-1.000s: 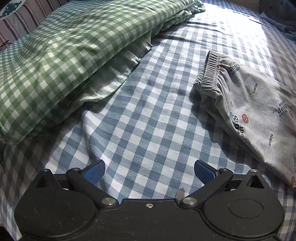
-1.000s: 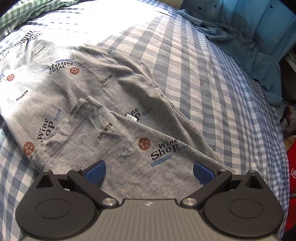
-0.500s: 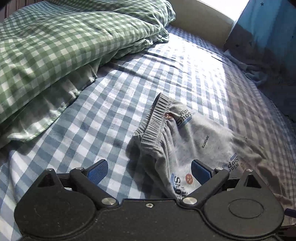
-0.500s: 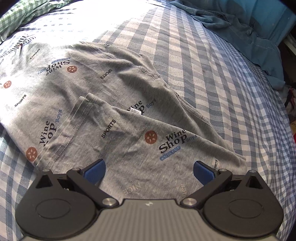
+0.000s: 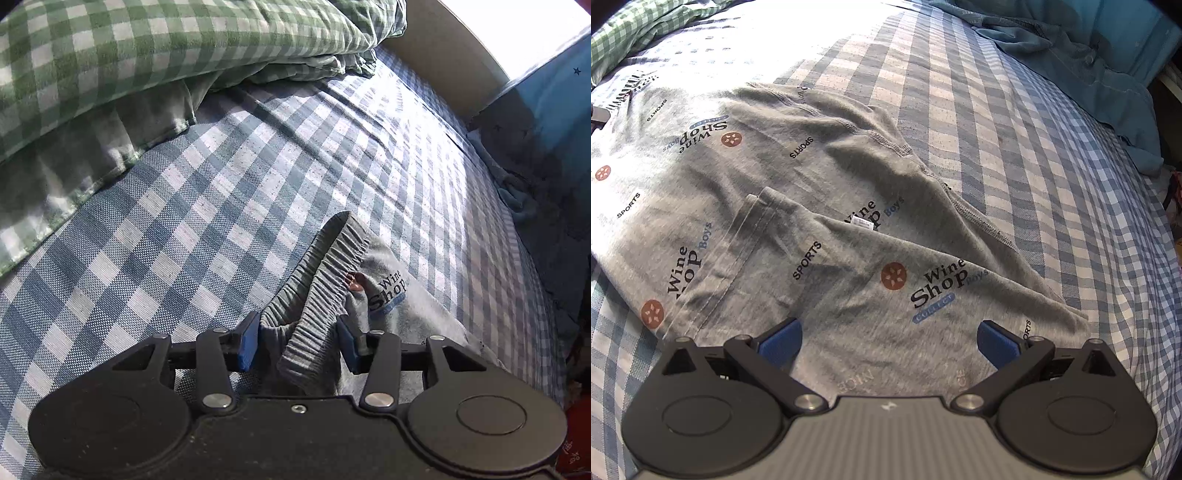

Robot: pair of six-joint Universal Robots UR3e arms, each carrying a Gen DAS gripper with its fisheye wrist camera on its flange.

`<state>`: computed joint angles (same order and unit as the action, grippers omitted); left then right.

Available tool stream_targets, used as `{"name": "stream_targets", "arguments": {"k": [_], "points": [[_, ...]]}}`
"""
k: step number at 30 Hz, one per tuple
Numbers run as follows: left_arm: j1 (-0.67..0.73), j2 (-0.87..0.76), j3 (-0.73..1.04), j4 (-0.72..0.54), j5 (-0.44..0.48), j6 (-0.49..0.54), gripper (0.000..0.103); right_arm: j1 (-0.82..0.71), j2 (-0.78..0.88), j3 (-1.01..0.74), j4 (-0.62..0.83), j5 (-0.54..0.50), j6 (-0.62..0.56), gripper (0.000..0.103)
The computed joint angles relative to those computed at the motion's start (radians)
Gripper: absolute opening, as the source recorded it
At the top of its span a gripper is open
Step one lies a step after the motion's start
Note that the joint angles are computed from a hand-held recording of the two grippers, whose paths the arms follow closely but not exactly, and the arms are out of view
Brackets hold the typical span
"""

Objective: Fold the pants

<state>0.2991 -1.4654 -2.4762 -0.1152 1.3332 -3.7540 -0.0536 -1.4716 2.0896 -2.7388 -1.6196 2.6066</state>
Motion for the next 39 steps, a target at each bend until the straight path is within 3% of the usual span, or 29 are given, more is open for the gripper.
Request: {"name": "stream_targets", "arguments": {"k": [2,6,9,18,25,33,39], "points": [[0.001,0.002,0.004,-0.008,0.000,-0.012,0.046,-0.005,0.004,-0.007,0.007,0.005,-0.003,0.103],[-0.058,0.013,0.075,-0.117,0.082,-0.028,0.018,-0.008,0.013,-0.040,0.047,0.007,-0.004,0.103],[-0.118,0.020,0.148,-0.199,0.155,-0.055,0.012,-0.011,0.016,-0.070,0.085,0.011,-0.005,0.103],[-0.380,-0.018,0.456,-0.387,0.379,0.022,0.010,-0.198,-0.216,0.078,0.100,0.200,-0.086,0.103],[-0.579,-0.116,0.750,-0.513,0.430,0.020,0.010,-0.502,-0.495,0.207,0.283,0.403,-0.302,0.103],[-0.852,-0.423,1.303,-0.752,0.500,0.066,0.010,-0.914,-0.665,0.235,0.592,0.621,-0.563,0.103],[-0.983,-0.742,1.787,-0.950,0.455,0.068,0.010,-1.105,-0.582,0.200,0.625,0.669,-0.664,0.103]]}}
